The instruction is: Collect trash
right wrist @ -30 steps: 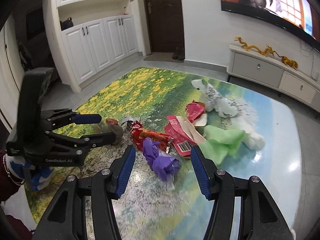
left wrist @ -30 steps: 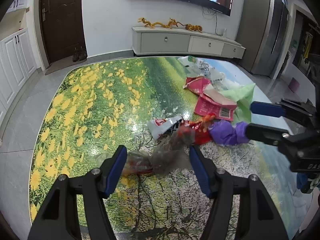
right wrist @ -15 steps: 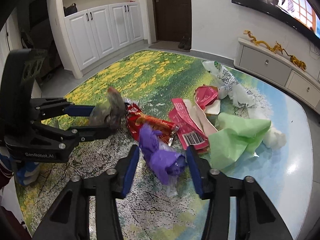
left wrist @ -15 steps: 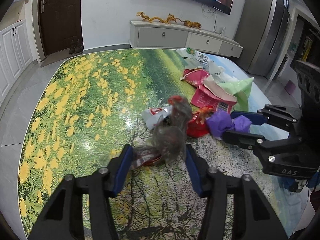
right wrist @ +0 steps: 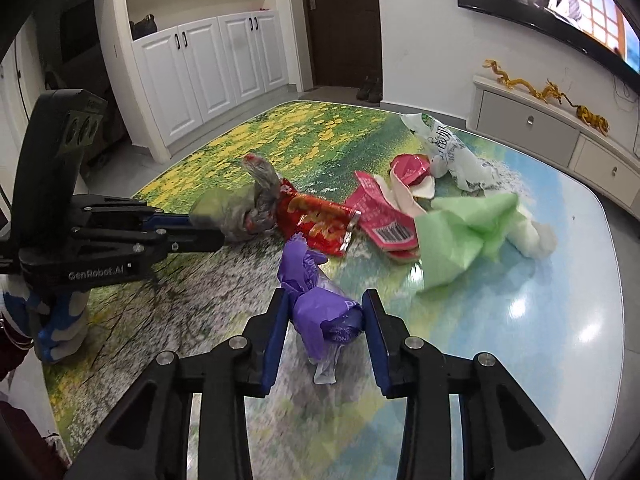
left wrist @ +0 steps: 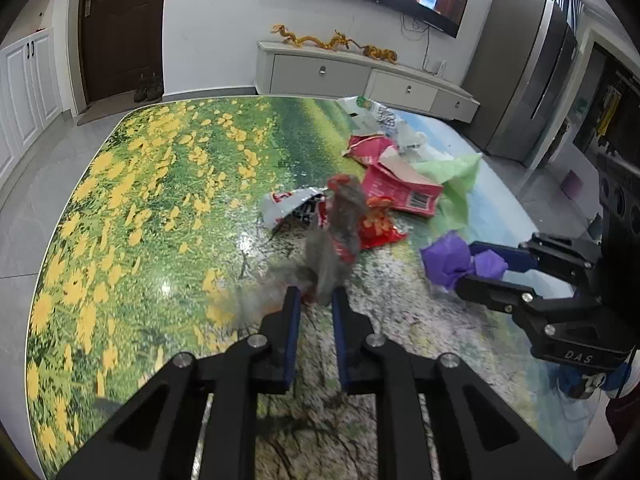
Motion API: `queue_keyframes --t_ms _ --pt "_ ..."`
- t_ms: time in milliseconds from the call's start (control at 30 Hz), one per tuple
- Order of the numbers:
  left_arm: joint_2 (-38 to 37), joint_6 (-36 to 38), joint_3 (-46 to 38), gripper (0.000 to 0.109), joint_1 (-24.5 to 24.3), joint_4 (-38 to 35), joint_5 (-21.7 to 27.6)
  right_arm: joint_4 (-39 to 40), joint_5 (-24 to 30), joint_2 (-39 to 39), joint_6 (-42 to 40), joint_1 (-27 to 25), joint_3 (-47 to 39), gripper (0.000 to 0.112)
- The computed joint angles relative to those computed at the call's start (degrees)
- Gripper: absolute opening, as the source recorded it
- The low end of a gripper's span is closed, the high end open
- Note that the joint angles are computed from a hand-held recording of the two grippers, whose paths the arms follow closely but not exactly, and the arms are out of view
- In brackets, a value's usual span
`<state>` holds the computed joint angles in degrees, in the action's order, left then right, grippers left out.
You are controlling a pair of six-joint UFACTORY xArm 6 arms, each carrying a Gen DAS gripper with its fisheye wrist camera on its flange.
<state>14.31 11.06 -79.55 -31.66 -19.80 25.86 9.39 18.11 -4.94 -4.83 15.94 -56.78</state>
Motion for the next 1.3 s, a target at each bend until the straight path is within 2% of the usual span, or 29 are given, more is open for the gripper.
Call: queue_keyframes --t_ms 200,533,767,933,1000,1033,1067,1100,1133,1300 --pt "-4.80 0.50 5.13 0.010 -1.01 -1.05 -2.01 -1.18 -1.68 -6.17 3.24 0.31 6.30 0.037" --pt "-11.94 4.83 10.09 0.006 -3.67 -6.41 -2.24 -10.09 -4.43 -18.77 14.84 -0.61 17.00 0.036" --pt "-12.90 3.32 9.16 0.006 -6.87 -2.67 -1.59 -13.91 -5.81 -28.87 20.96 -4.15 24.58 0.036" --pt "-11.70 -2.78 8.15 0.008 -5.13 3.64 -1.58 -14.98 -5.45 -33.54 22.78 -7.25 27.94 0.036" --pt "-10.74 -4.89 7.22 0.013 -3.83 5.52 -1.31 -14.63 -5.22 -34.30 22.44 -8.10 28.78 0.036" --pt "-10.33 -6.19 6.98 0.030 -3.39 7.10 -1.61 -14.13 -5.21 -34.23 22.09 -8.53 29.00 0.036" --pt "-9.82 -8.30 6.72 0.058 -2.96 9.30 -2.15 -13.03 -5.30 -33.99 21.21 -8.87 29.06 0.036" --pt "-9.36 -9.71 6.62 0.068 -2.62 10.61 -3.01 -12.61 -5.26 -34.03 20.97 -9.00 29.20 0.036" --pt "-8.71 -10.58 6.35 0.070 -2.33 11.51 -3.85 -11.90 -5.42 -33.68 20.48 -9.25 29.21 0.036" --pt "-2.40 -14.25 0.44 0.070 -1.49 16.19 -2.67 -9.68 -5.70 -31.95 19.21 -10.25 28.80 0.036"
